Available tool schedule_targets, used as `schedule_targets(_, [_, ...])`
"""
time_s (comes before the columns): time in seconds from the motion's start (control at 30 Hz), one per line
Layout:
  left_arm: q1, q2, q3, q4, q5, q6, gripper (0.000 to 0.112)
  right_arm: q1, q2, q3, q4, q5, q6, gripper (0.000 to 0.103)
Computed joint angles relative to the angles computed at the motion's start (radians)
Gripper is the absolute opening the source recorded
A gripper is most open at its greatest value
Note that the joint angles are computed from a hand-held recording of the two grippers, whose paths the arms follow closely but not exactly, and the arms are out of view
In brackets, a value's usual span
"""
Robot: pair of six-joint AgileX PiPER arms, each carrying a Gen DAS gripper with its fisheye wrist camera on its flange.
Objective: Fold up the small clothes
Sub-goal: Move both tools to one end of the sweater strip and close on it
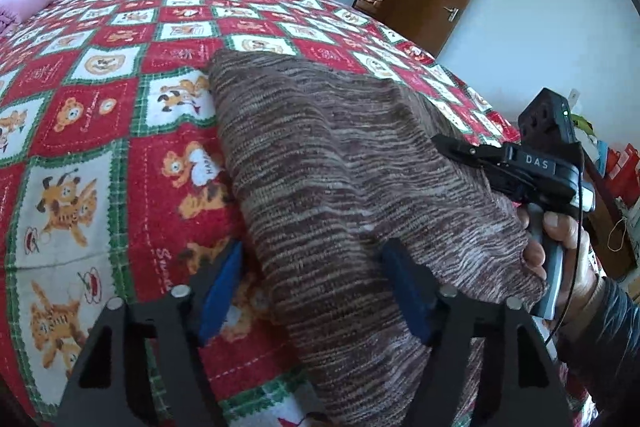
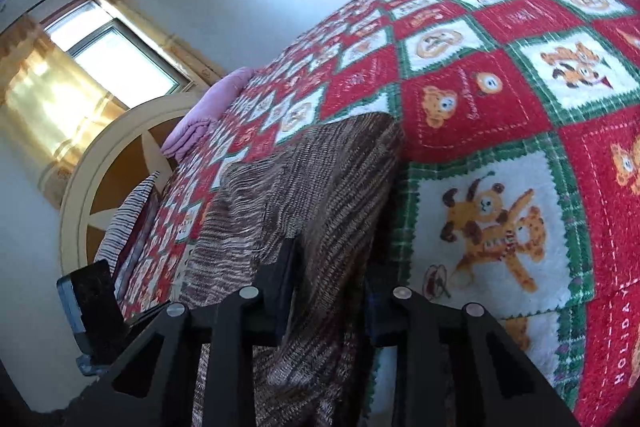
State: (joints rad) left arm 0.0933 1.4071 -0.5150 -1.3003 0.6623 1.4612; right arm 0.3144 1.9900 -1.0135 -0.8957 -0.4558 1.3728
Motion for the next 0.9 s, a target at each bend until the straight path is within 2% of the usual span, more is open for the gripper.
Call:
schedule_targets(0.1, [0.008,0.006,-0.001,-0.005,0.012,0.013,0.056,-0.017,0.018,-0.016,-0.043,-0.006,0.070,0.028])
schedule_targets(0.27, [-0.042,-0.029,0.005,0.019,-0.047,-0.048,0.047,-0.016,0.019,-0.019,-0.034,0.005,0.071,0.026])
schedule_targets(0.37, [-0.117,-0.080,0.015,0.090,-0.138,-0.190,0.043,-0.012,0.017,-0.017,-0.024,0.015,0.046,0.026])
schedule_targets(0.43, [-0.168,-0.112,0.026,0.132,-0.202,-0.244,0.040,-0.007,0.014,-0.016,-0.022,0.017,0.029,0.022])
schedule_targets(0.57, [-0.209,-0.124,0.034,0.152,-0.264,-0.259,0.040,-0.032,0.032,-0.024,-0.062,-0.022,0.075,0.020])
schedule_targets(0.63, [-0.208,-0.116,0.030,0.148,-0.266,-0.258,0.038,-0.018,0.028,-0.031,-0.057,0.013,0.073,0.020])
schedule_targets(0.7, [-0.201,-0.130,0.024,0.199,-0.253,-0.313,0.035,0.016,0.004,-0.027,-0.002,0.084,0.014,0.020])
schedule_targets(0.77, [-0.197,-0.164,0.021,0.282,-0.238,-0.387,0.033,0.071,-0.032,-0.022,0.108,0.174,-0.111,0.018])
schedule_targets(0.9, [-0.164,-0.220,0.023,0.336,-0.187,-0.419,0.033,0.127,-0.092,0.003,0.296,0.235,-0.268,0.018])
